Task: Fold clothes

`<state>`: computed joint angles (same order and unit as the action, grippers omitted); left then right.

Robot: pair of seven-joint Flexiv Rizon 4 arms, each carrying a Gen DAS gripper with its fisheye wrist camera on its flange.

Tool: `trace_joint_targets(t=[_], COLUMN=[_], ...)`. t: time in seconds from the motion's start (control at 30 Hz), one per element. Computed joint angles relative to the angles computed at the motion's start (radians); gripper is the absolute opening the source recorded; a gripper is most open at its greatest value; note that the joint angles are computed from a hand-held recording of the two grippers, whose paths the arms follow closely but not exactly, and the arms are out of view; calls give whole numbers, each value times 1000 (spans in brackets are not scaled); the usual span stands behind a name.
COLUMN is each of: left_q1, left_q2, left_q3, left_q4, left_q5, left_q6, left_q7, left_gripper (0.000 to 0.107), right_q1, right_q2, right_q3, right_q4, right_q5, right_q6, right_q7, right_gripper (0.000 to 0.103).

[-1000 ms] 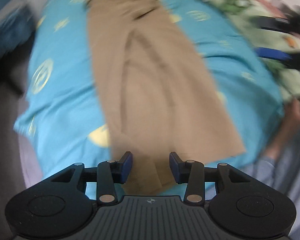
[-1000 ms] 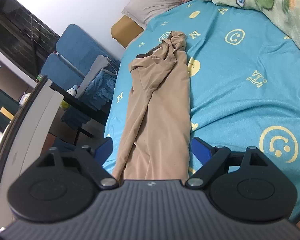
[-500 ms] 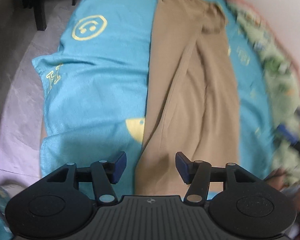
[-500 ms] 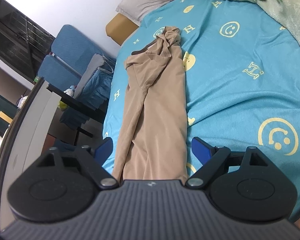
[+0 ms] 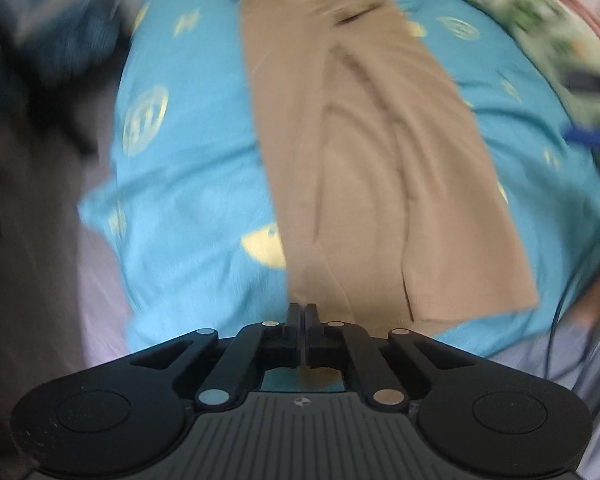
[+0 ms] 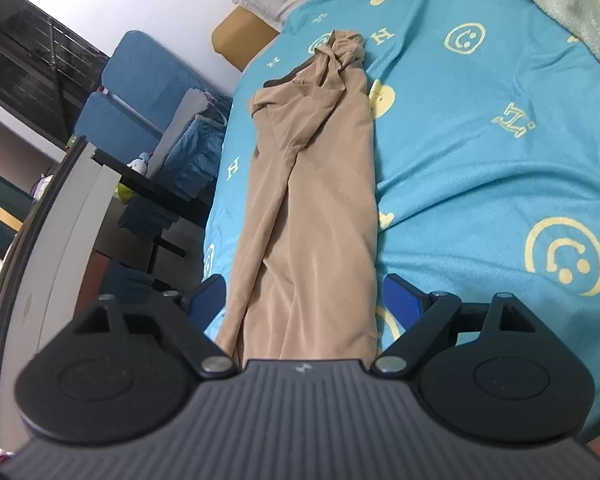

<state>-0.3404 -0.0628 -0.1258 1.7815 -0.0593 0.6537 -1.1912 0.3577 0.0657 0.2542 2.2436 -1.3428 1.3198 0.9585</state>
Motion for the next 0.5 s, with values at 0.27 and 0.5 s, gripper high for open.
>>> trace_joint_targets(t=[0.27, 0.5], left_q1=[-38, 17], left_q2=[22, 3], left_q3=[-33, 15], left_q4=[20, 85], left_q5=[-130, -538], left_q6=[-55, -20], left_q7=[287, 102], left_gripper=[3, 49], right_q1=[11, -11], right_q2=[-16, -62], right_q3=[4, -39], right_q4=[4, 22], right_q5=[37, -94], right_q6=[10, 193], right_q7=[-12, 184], right_gripper=[87, 87])
